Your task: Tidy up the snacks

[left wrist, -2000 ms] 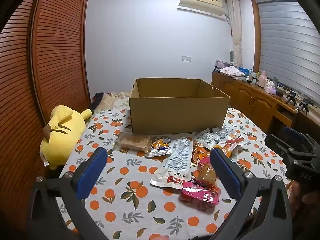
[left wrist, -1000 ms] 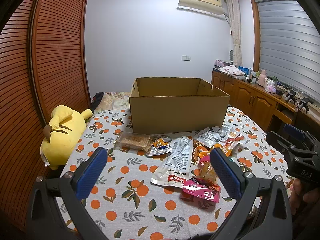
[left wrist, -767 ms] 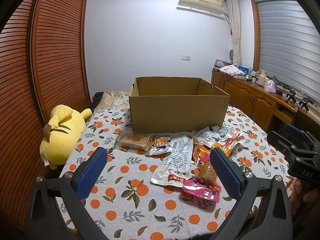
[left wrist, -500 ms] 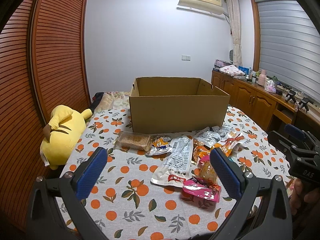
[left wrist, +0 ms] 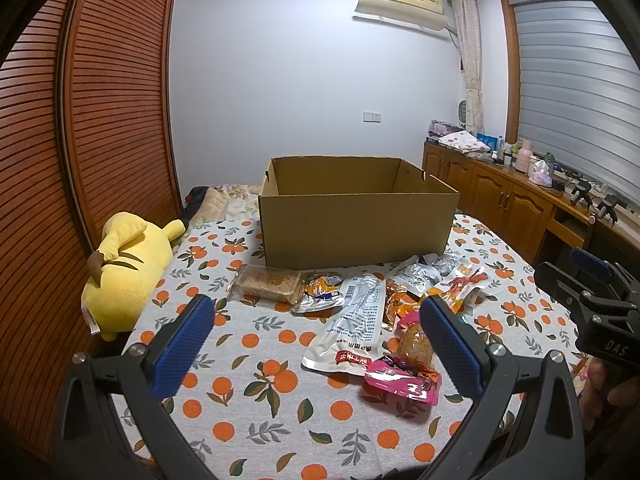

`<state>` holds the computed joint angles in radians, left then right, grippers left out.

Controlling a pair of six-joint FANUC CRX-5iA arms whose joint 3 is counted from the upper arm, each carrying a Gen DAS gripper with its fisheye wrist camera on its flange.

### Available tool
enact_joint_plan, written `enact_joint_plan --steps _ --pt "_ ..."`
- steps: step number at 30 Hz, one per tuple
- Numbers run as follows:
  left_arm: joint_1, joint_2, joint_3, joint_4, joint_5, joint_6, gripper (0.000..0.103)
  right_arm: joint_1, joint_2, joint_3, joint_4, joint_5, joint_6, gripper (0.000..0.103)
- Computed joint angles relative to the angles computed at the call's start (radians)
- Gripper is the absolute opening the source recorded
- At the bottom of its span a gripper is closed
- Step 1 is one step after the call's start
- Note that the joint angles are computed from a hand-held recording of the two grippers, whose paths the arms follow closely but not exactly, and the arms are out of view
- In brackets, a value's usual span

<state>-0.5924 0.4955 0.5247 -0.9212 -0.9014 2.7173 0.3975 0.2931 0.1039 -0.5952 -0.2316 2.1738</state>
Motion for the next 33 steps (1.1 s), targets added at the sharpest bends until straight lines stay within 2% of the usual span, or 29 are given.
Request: enact_joint_plan --steps 33 --pt "0.002 -0.001 0.003 0.009 -0.001 -0.010 0.103 0.005 -0.009 -0.001 0.009 0.000 -0.009 0.103"
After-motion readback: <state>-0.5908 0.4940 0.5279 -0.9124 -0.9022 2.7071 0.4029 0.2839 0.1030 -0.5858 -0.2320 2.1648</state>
